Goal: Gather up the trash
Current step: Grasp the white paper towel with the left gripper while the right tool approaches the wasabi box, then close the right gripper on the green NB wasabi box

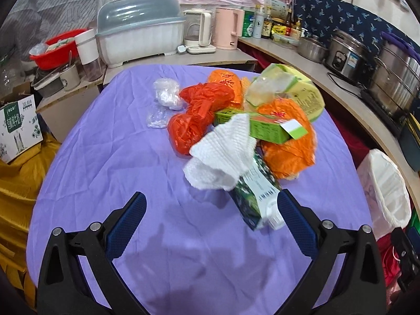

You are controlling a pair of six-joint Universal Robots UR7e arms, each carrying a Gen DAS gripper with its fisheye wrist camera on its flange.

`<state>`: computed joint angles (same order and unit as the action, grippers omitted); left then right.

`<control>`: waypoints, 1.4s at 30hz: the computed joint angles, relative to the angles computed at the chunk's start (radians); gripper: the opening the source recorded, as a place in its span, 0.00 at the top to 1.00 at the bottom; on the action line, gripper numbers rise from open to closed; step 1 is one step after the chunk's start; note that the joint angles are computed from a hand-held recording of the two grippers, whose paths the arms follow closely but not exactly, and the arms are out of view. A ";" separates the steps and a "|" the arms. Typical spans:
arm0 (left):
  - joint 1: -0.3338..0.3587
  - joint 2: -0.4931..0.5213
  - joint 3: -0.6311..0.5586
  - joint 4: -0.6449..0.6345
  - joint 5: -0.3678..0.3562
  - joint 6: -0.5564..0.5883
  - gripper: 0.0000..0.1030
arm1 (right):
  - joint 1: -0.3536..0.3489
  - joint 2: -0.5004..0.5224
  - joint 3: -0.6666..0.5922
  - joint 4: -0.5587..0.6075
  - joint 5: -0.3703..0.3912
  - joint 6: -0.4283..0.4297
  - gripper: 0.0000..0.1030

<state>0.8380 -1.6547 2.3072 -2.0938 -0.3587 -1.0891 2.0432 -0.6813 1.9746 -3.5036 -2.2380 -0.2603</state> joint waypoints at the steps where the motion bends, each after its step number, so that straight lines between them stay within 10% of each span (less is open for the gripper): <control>1: 0.016 0.009 0.000 -0.061 -0.006 0.047 0.08 | 0.002 0.007 -0.008 0.004 0.000 -0.001 0.07; 11: 0.169 0.141 -0.053 -0.487 -0.108 0.404 0.18 | 0.021 0.108 -0.152 0.102 0.011 0.001 0.07; 21: 0.226 0.125 -0.077 -0.569 -0.268 0.558 0.90 | 0.052 0.211 -0.313 0.197 0.071 -0.039 0.07; 42: 0.266 -0.001 -0.066 -0.484 -0.189 0.476 0.92 | 0.047 0.422 -0.632 0.507 0.161 -0.072 0.20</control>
<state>1.1037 -1.6558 2.2408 -2.5781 -0.5472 -0.6133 2.0900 -0.2594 1.3423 -2.9965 -2.0771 -0.3319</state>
